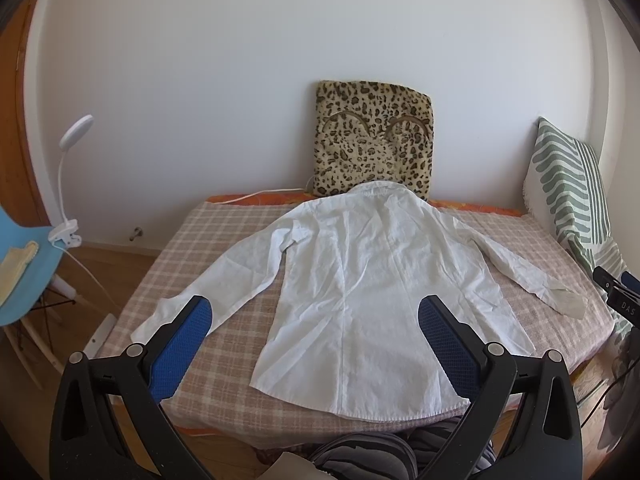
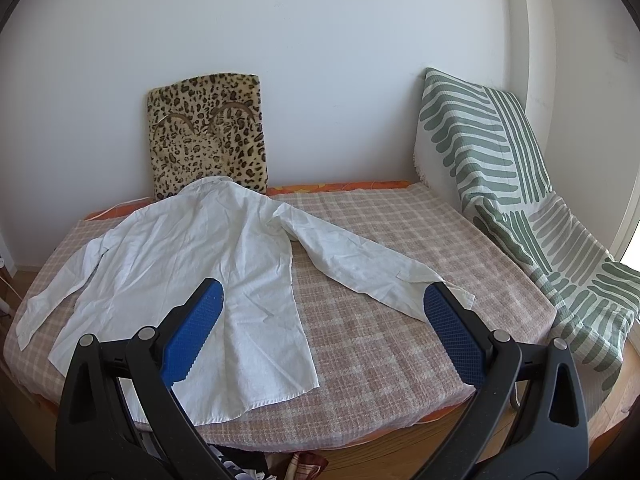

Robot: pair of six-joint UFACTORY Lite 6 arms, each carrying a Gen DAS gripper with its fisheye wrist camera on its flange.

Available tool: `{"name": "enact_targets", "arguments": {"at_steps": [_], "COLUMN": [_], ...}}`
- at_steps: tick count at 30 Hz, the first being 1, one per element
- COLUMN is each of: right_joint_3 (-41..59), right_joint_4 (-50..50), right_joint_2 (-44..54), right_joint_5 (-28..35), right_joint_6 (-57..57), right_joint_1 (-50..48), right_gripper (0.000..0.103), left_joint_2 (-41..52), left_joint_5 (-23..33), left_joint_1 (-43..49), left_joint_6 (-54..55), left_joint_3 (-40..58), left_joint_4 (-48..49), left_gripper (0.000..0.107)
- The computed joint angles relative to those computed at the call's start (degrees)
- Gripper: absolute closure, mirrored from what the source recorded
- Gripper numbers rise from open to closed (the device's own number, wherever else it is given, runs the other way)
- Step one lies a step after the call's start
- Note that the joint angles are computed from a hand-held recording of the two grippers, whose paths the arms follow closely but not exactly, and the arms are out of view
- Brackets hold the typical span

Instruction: Fold small clothes

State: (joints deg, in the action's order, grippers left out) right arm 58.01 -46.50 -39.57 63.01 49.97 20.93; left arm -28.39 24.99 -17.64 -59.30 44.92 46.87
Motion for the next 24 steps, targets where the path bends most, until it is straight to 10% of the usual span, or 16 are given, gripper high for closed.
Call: {"name": "enact_targets", "arguments": {"at_steps": [24], "right_joint_3": [-0.82], "right_joint_4": [-0.56], "right_joint_2": [0.01], "right_joint_5": [0.07], "right_joint_6": [1.37], "right_joint_1": [0.78], "right_gripper": [0.001], "left_joint_2": [0.00], "left_joint_5": [0.64], "left_joint_1": [-0.93], "left_joint_6": [-1.54], "left_joint_3": [0.03], "left_joint_4": [1.29], "left_gripper": [0.004]}}
